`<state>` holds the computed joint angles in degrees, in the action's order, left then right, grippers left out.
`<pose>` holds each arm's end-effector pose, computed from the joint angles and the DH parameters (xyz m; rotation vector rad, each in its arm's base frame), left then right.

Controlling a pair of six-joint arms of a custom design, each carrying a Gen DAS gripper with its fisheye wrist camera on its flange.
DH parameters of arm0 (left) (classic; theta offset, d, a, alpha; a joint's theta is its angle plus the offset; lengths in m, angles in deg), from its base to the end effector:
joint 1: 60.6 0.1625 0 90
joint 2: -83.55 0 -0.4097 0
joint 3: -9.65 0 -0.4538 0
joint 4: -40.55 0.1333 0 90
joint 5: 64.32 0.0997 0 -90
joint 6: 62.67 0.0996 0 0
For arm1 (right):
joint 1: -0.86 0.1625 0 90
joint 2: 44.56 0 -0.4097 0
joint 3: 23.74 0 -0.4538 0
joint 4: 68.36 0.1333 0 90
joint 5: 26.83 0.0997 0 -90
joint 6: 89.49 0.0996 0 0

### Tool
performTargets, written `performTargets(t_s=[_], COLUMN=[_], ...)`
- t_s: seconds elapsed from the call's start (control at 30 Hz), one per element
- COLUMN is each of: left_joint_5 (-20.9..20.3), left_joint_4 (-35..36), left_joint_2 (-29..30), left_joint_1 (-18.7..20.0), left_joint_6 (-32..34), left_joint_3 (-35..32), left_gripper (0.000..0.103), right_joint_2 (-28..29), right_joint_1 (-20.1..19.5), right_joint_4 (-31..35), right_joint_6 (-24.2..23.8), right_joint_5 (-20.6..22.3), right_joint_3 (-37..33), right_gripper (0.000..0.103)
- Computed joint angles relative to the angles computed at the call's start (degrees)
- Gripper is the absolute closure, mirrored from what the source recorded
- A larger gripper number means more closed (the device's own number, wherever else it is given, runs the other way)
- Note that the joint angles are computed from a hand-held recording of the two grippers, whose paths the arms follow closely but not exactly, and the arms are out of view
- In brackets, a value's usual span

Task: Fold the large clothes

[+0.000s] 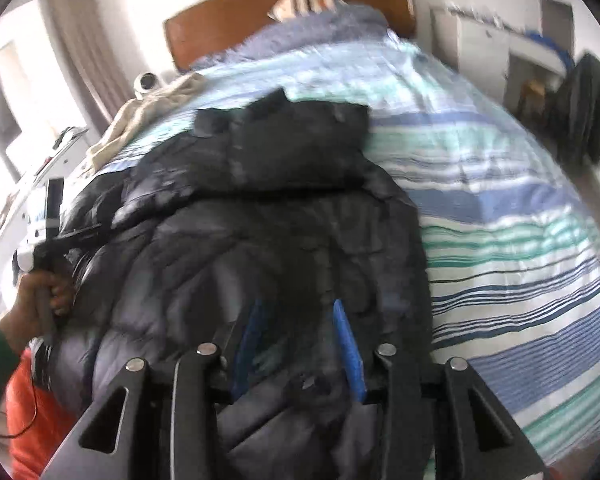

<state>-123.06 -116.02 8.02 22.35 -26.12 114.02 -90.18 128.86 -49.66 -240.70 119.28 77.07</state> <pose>0.1062 -0.6488 0.3340 0.6750 2.3023 -0.6191 0.3263 -0.3354 0.0017 0.0117 -2.3023 0.9447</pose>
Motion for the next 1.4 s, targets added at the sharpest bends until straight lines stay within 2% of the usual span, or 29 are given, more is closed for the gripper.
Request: performTargets(t_s=[0.03, 0.07, 0.1, 0.17, 0.2, 0.23, 0.3, 0.43, 0.53, 0.63, 0.73, 0.77, 0.8, 0.83, 0.87, 0.9, 0.93, 1.0, 1.1, 1.17, 1.23, 1.27, 1.3, 1.4], left_joint_5=[0.4, 0.4, 0.7, 1.2, 0.6, -0.3, -1.8, -5.8, -7.1, -7.8, -6.4, -4.8, -2.5, -0.3, -0.5, 0.3, 3.5, 5.5, 4.5, 2.7, -0.8, -2.1, -3.4, -6.5], left_joint_4=[2.2, 3.7, 5.0, 7.6, 8.7, 9.8, 11.2, 13.8, 14.2, 14.9, 14.7, 13.9, 12.9, 12.7, 14.4, 14.6, 12.4, 7.1, -0.6, -7.0, -9.7, -10.6, -11.4, -12.1], left_joint_2=[-2.2, -3.8, -5.2, -8.4, -9.5, -10.2, -9.9, -3.4, 3.1, 8.3, 11.3, 12.2, 12.6, 13.5, 13.9, 14.1, 14.1, 13.2, 10.3, 7.5, 4.8, 3.3, 2.3, -0.8], left_joint_1=[0.2, 0.5, 0.7, 1.5, 2.2, 3.2, 5.1, 11.6, 16.0, 18.2, 18.2, 17.9, 17.5, 17.1, 17.0, 16.4, 14.9, 12.6, 7.2, 2.3, -2.2, -4.2, -6.3, -11.1], left_joint_6=[-0.1, -0.1, 0.0, -0.2, -0.8, -2.0, -5.5, -20.2, -32.0, -37.6, -39.2, -39.6, -39.8, -38.8, -38.0, -36.8, -33.3, -25.5, -14.3, -4.8, 2.2, 4.6, 7.3, 13.0], left_joint_3=[1.2, 2.0, 2.6, 3.4, 3.0, 1.9, -1.1, -14.2, -24.6, -32.7, -37.1, -38.1, -38.1, -38.9, -40.2, -40.3, -39.6, -37.6, -32.4, -26.6, -21.1, -18.0, -15.0, -6.4], left_gripper=[0.007, 0.007, 0.007, 0.007, 0.006, 0.004, 0.002, 0.002, 0.002, 0.002, 0.003, 0.011, 0.042, 0.063, 0.089, 0.092, 0.093, 0.094, 0.095, 0.095, 0.095, 0.095, 0.095, 0.095], right_joint_2=[1.8, 3.5, 6.5, 10.1, 11.5, 11.6, 10.2, 10.9, 12.2, 13.4, 14.0, 14.0, 13.9, 13.4, 12.8, 12.5, 12.1, 10.8, 8.6, 7.8, 8.9, 9.7, 9.7, 6.7], right_joint_1=[-0.9, -1.5, -1.5, 1.0, 2.2, 2.9, 4.0, 6.0, 6.1, 7.0, 8.8, 9.3, 9.4, 9.5, 9.5, 9.6, 9.6, 9.6, 9.1, 8.5, 8.3, 8.1, 8.0, 8.2], right_joint_4=[1.7, 4.5, 6.4, 9.5, 12.5, 13.0, 10.1, 11.6, 10.3, 10.6, 11.4, 11.4, 11.0, 10.2, 9.2, 8.6, 8.0, 5.9, 3.0, 2.3, 6.6, 11.0, 13.0, 14.3], right_joint_6=[1.5, 4.2, 5.4, 6.4, 7.5, 7.6, 5.9, 8.4, 7.1, 5.6, 4.2, 3.8, 3.4, 2.7, 2.2, 2.2, 2.1, 2.0, 2.2, 2.6, 6.6, 11.5, 14.0, 19.4], right_joint_5=[-2.4, -3.7, -2.5, 2.9, 4.1, 4.1, 4.1, 5.0, 4.2, 3.6, 4.3, 4.5, 4.5, 4.3, 4.2, 4.4, 4.8, 5.4, 4.8, 4.7, 6.8, 8.5, 8.9, 11.1], right_joint_3=[-0.4, -1.0, -2.7, -5.6, -7.2, -7.7, -6.9, -8.1, -9.8, -11.5, -12.7, -12.9, -12.8, -12.6, -12.1, -11.8, -11.4, -9.9, -7.4, -6.3, -7.6, -8.7, -9.0, -7.2], right_gripper=[0.045, 0.043, 0.043, 0.042, 0.038, 0.033, 0.030, 0.030, 0.030, 0.030, 0.030, 0.030, 0.030, 0.030, 0.030, 0.030, 0.030, 0.030, 0.030, 0.030, 0.030, 0.030, 0.030, 0.030])
